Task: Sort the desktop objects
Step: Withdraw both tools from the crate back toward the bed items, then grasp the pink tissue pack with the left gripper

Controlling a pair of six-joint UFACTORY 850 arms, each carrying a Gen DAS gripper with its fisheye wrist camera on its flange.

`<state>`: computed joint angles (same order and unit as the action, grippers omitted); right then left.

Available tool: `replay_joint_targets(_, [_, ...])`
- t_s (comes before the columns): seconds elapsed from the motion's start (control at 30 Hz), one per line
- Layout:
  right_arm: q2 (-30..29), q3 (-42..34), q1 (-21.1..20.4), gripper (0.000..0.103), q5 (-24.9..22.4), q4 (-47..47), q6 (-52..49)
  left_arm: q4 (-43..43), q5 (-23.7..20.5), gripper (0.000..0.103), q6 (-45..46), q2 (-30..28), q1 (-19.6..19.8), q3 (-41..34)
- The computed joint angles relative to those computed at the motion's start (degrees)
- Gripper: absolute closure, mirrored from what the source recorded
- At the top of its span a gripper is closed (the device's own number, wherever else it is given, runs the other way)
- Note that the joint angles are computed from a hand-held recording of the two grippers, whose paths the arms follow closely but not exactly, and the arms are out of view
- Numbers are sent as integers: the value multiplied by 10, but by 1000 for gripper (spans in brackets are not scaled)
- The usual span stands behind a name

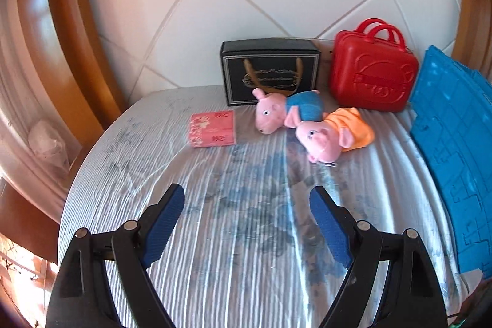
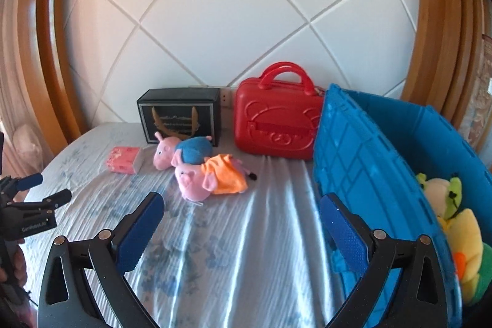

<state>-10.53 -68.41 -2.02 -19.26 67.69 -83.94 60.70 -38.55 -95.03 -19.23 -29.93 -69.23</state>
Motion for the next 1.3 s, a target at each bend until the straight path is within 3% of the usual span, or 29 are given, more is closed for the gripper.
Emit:
replay_joint_targets(0.27, [-125,-107,61,0,24,-200,214,-46,56,19,45,-48,101,-6])
replay_joint_targets(0.43, [-239,-217,94,0,10,-349,375,-70,88,19,84,-129,167,-68])
replay_joint_targets(0.57, [-332,-316,126,0,-7,-432,465,-74,85,19,97,-205,213,-140])
replay_joint_targets(0.7, [-415,-408,157,0,-26,-459,490,-71,67,19,112,-284,254,-239])
replay_joint_targets(0.83, [-474,-476,177,0,-35,-477,500,-156,56,19,242,-383,284,-396])
replay_joint_targets(1.0, [-543,-564,195,0,-88,-510,511,-310,-65,19,428,-528,298,-627])
replay_joint_targets(1.07, [-544,-557,199,0,-87,-514,499,-316,-73,19,444,-519,293,-606])
replay_joint_targets(1.17, [-523,-517,197,0,-60,-516,495,-285,-47,19,403,-448,278,-482])
replay_joint_targets(1.3, [-487,-465,180,0,-42,-509,502,-320,25,19,382,-350,262,-309])
